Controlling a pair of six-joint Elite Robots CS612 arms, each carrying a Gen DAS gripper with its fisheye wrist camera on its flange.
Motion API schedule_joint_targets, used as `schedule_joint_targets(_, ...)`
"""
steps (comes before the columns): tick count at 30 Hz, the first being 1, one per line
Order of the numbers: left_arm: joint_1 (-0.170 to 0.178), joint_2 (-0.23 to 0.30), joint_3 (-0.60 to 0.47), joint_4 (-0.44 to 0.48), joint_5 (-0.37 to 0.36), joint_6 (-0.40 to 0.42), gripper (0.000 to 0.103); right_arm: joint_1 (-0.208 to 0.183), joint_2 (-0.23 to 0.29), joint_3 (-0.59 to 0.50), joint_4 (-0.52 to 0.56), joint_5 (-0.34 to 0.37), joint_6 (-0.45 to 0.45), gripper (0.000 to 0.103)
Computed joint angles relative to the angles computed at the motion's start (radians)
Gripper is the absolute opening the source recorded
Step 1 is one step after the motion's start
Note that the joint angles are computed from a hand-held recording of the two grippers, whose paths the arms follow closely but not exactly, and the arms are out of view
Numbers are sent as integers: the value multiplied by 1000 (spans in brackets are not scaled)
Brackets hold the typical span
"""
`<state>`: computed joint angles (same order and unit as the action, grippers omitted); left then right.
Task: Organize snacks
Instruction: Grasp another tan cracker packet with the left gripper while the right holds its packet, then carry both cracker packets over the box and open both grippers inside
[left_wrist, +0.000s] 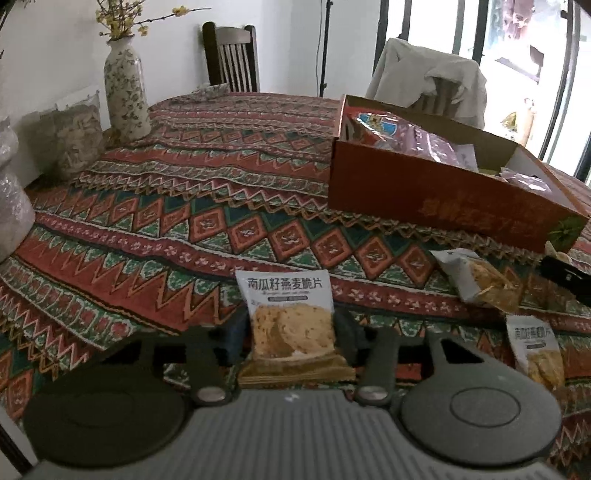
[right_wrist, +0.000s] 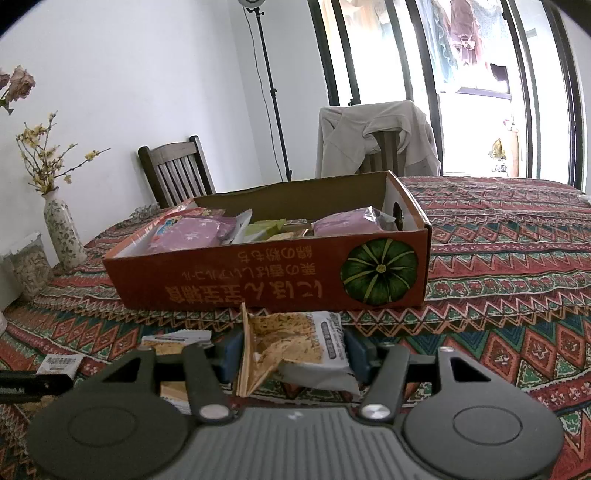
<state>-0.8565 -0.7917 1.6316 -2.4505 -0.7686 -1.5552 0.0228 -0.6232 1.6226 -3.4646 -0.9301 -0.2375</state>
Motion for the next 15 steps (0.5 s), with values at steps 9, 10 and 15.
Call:
schedule_joint_targets(9, -9, 9, 4, -71, 55, 78, 47, 0, 2, 2, -20, 0, 0, 57)
schedule_joint_targets(10, -9, 9, 5, -86, 61, 91, 47, 0, 3, 2, -29, 0, 4, 57)
schedule_joint_targets(15, -10, 16, 1, -170, 107, 175, 47, -1, 5, 7, -89, 2, 3, 57)
